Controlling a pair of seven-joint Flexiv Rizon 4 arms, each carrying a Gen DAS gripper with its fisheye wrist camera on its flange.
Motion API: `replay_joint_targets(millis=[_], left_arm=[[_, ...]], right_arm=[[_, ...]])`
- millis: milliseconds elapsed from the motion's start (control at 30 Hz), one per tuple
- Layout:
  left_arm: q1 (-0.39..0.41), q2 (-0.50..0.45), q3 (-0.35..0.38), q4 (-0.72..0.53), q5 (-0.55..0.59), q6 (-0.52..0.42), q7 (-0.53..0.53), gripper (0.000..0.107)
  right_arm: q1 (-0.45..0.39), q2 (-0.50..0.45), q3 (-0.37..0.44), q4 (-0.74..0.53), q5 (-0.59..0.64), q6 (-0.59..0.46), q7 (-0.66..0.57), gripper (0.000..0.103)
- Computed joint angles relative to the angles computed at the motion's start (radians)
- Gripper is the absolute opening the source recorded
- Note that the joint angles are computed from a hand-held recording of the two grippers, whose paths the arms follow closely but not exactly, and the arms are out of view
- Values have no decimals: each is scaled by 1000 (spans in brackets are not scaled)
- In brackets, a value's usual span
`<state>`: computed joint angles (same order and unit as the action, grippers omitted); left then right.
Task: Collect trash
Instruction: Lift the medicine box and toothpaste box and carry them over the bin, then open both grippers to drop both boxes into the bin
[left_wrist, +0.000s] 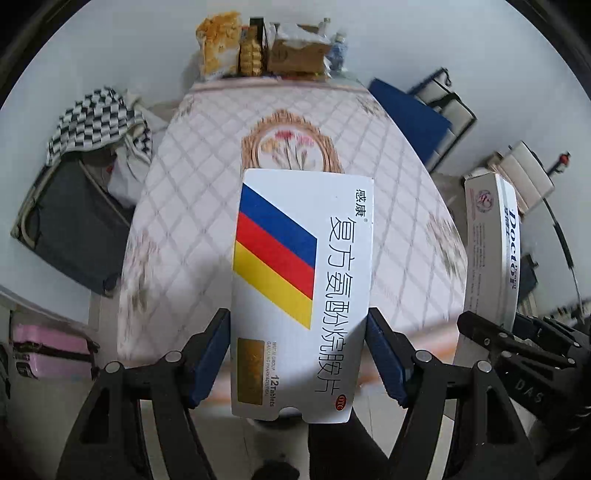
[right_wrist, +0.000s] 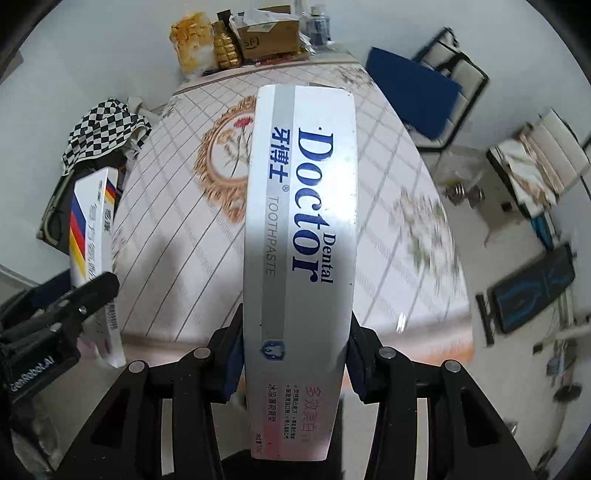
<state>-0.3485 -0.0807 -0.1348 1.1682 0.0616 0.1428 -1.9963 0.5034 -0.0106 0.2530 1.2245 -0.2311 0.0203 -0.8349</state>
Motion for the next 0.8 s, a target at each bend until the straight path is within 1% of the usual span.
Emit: replay_joint_targets(millis=[100, 167, 267, 367, 433, 533, 600, 633, 667, 700, 733, 767, 800], left_arm=[[-2, 105, 18, 157, -69, 6, 31, 70], [1, 160, 21, 247, -110, 3, 39, 70], [7, 230, 28, 395, -178, 5, 48, 70], [8, 278, 27, 541, -225, 11, 41, 70], [6, 296, 31, 654, -276, 43, 26, 70], [5, 293, 32, 791, -339, 112, 14, 70], [0, 271, 33, 890, -382, 194, 20, 70], [-1, 254, 32, 930, -399, 234, 24, 70], [-3, 230, 31, 975, -417, 285, 28, 70], [-6, 203, 30, 1023, -440, 349, 33, 70], [-10, 181, 29, 1056, -459, 396, 40, 70], [-15, 146, 26, 1095, -486, 458, 56, 71], [-17, 112, 22, 1119, -494, 502, 64, 71]], right_arm=[[21, 90, 52, 87, 28, -37, 89, 48], [30, 139, 79, 137, 79, -67, 133, 48], [36, 226, 104, 252, 222, -97, 188, 48], [35, 293, 107, 386, 364, -91, 210, 48], [36, 326, 106, 469, 444, -63, 223, 48], [40, 354, 102, 613, 555, 14, 214, 48], [46, 347, 101, 706, 606, 78, 192, 48], [49, 336, 101, 760, 631, 130, 174, 48], [51, 318, 101, 812, 653, 189, 151, 48], [56, 298, 99, 842, 663, 226, 133, 48], [60, 269, 99, 884, 682, 290, 107, 48], [65, 226, 99, 929, 708, 376, 70, 48], [69, 192, 95, 950, 720, 421, 48, 48]])
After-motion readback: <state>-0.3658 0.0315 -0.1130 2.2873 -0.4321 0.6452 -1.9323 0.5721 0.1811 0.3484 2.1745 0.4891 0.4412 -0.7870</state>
